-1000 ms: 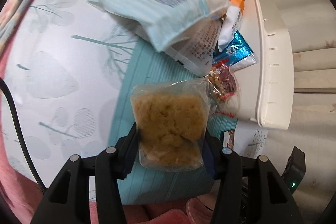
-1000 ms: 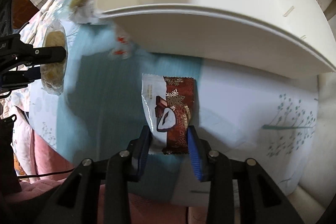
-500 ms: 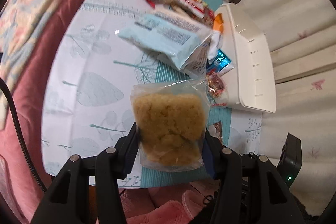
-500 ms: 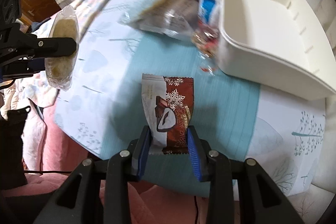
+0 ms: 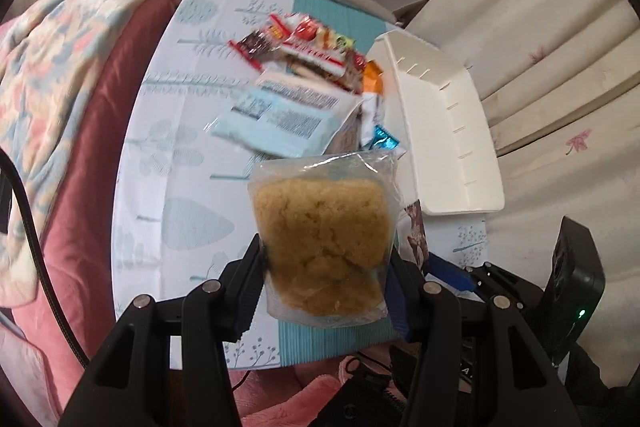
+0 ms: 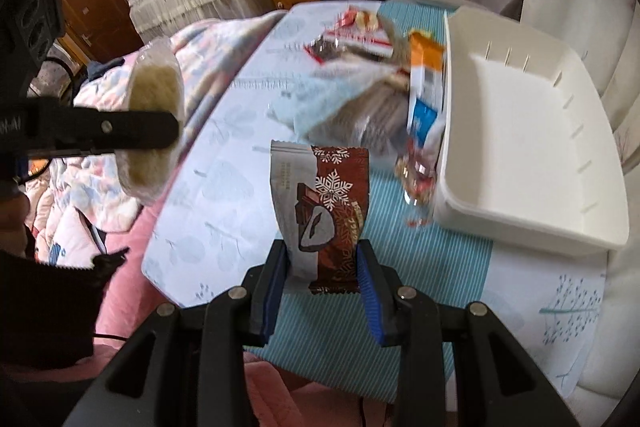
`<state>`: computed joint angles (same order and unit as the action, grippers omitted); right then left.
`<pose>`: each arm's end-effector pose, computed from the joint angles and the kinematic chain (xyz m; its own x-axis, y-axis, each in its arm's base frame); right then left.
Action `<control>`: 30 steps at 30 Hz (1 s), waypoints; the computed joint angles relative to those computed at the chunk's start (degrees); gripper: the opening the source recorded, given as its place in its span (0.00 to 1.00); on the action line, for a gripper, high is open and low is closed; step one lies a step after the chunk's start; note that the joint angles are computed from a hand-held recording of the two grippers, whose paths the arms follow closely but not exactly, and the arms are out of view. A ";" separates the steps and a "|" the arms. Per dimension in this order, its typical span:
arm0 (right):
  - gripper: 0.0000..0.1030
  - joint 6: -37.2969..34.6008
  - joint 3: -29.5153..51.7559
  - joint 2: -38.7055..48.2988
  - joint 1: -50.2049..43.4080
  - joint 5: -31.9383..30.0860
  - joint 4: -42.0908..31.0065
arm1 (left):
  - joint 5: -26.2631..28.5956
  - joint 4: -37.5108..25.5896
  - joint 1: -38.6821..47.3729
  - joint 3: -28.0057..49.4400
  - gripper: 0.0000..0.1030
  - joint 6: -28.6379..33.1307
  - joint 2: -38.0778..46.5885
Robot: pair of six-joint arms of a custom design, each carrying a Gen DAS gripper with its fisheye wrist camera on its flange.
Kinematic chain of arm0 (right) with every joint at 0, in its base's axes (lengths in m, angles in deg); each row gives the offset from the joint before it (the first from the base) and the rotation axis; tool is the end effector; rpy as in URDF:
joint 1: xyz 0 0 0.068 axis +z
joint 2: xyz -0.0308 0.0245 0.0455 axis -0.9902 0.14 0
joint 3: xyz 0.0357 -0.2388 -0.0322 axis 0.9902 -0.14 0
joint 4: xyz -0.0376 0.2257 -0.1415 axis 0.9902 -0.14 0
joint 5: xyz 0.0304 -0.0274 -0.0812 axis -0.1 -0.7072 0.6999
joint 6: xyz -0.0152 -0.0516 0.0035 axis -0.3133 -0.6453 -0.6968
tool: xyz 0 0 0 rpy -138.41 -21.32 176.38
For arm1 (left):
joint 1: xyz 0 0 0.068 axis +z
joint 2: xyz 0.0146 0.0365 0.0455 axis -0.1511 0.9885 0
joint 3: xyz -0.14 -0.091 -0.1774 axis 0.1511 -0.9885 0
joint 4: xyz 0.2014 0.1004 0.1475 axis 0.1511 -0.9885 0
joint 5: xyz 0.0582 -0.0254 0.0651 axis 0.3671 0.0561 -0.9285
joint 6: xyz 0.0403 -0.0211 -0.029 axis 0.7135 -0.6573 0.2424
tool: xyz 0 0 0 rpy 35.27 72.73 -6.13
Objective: Organize snacks
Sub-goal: 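Carry both snacks over the white tray and open both grippers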
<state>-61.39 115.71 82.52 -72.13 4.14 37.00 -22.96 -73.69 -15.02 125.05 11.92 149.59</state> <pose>0.2607 0.0505 0.2415 -0.9152 0.0296 -0.4019 -0.0620 0.9751 0.2131 0.3385 -0.0534 0.2857 -0.9437 0.1870 -0.2730 0.2895 0.8661 -0.4074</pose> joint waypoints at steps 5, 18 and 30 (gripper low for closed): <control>0.34 -2.04 3.69 0.28 -4.36 -1.43 -0.71 | -0.47 -0.09 -2.61 4.66 0.51 -1.01 1.65; 0.34 -10.97 10.30 4.13 -20.71 -7.10 -2.58 | -2.19 3.01 -14.52 17.78 0.51 -6.63 9.14; 0.34 -17.72 16.57 13.81 -34.01 -11.68 -5.11 | -6.50 -1.67 -26.27 41.28 0.51 -8.61 26.98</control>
